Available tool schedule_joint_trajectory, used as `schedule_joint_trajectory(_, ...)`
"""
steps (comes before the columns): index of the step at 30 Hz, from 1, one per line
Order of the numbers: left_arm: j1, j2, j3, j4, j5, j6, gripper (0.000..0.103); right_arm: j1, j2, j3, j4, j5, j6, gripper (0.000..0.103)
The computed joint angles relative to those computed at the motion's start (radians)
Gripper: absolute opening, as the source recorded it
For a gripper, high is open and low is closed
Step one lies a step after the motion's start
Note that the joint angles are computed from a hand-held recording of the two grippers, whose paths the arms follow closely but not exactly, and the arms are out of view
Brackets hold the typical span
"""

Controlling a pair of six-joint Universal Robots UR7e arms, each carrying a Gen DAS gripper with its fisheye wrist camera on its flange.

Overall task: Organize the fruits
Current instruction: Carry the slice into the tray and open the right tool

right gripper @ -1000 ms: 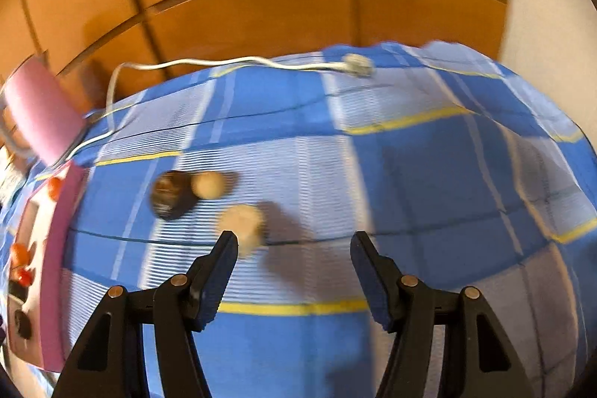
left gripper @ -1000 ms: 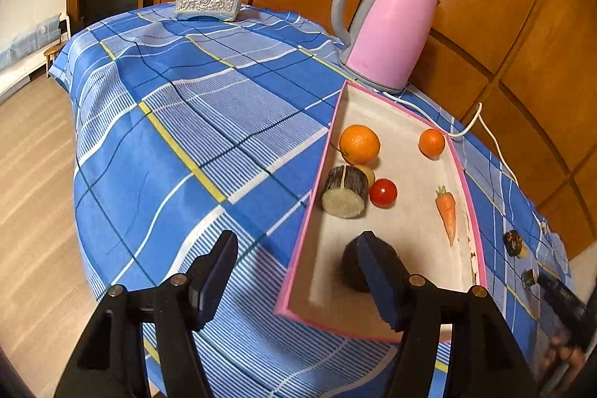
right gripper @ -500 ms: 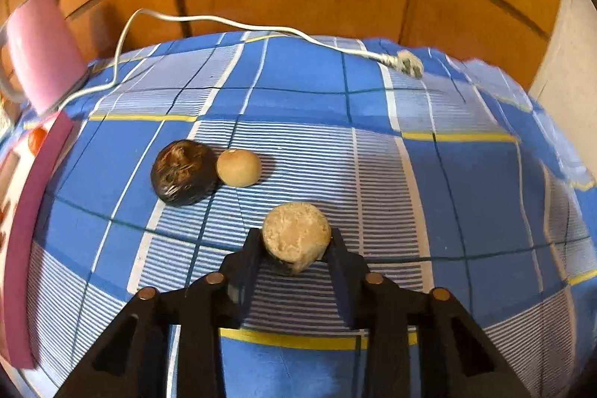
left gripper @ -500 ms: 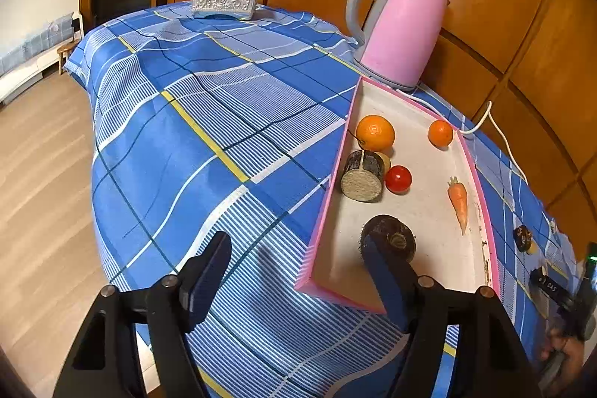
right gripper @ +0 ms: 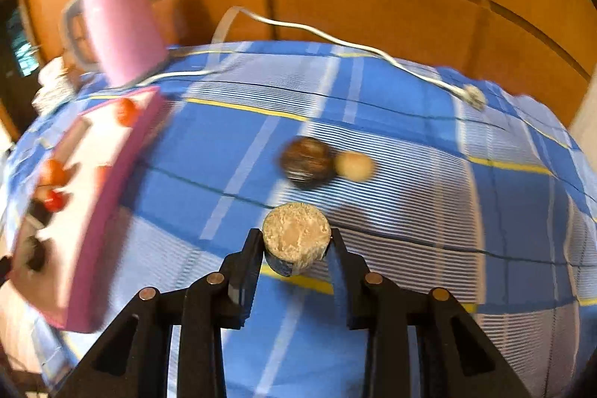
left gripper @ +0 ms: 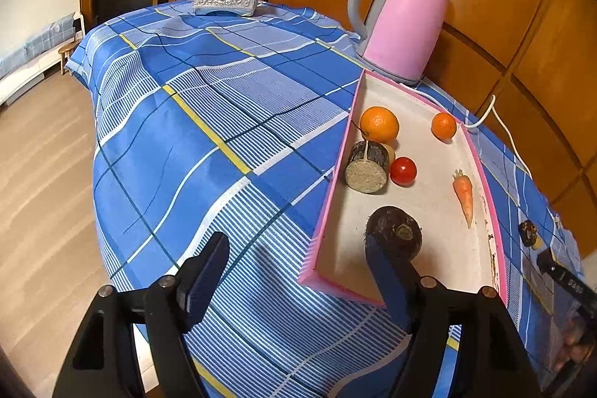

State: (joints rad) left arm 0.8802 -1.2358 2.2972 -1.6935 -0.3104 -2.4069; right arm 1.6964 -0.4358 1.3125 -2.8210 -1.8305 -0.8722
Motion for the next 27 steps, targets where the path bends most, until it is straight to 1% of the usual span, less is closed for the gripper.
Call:
schedule_joint_trajectory(5, 0.0, -0.002, 0.004, -0.007, -0.001, 0.001, 0.076, 0.03, -0.038, 0.06, 0.1, 0.085, -0.037, 0.034)
schedule_joint_trajectory(7, 0.0, -0.002, 0.005, -0.008, -0.002, 0.001, 0.076, 0.046, -0.05, 0.085, 0.133, 0.118, -0.066, 0.034)
schedule_joint_trajectory(12, 0.002, -0.003, 0.01, -0.031, -0.002, 0.018, 0.076, 0.079, -0.05, 0.109, 0.208, 0.155, -0.117, 0.034)
schedule_joint_trajectory(15, 0.002, -0.004, 0.012, -0.033, -0.002, 0.016, 0.076, 0.101, -0.045, 0.123, 0.233, 0.163, -0.143, 0.035)
schedule_joint_trajectory(17, 0.002, -0.007, 0.014, -0.035, -0.003, 0.013, 0.076, 0.113, -0.043, 0.138, 0.231, 0.168, -0.151, 0.035)
schedule_joint_trajectory(18, 0.003, -0.008, 0.015, -0.035, -0.003, 0.014, 0.076, 0.116, -0.038, 0.136, 0.23, 0.17, -0.154, 0.036)
schedule_joint_trajectory(19, 0.003, -0.009, 0.016, -0.038, -0.005, 0.015, 0.076, 0.117, -0.036, 0.14, 0.23, 0.176, -0.156, 0.042)
schedule_joint_trajectory(20, 0.003, -0.01, 0.018, -0.042, -0.005, 0.017, 0.076, 0.116, -0.037, 0.143, 0.232, 0.184, -0.156, 0.045)
schedule_joint_trajectory(21, 0.002, -0.01, 0.017, -0.039, -0.005, 0.014, 0.076, 0.115, -0.038, 0.148, 0.226, 0.19, -0.153, 0.052)
schedule_joint_trajectory(22, 0.002, -0.009, 0.015, -0.029, -0.005, 0.006, 0.076, 0.115, -0.039, 0.155, 0.219, 0.192, -0.152, 0.056)
schedule_joint_trajectory(27, 0.001, -0.008, 0.013, -0.033, -0.004, 0.012, 0.076, 0.108, -0.047, 0.169, 0.19, 0.19, -0.143, 0.056)
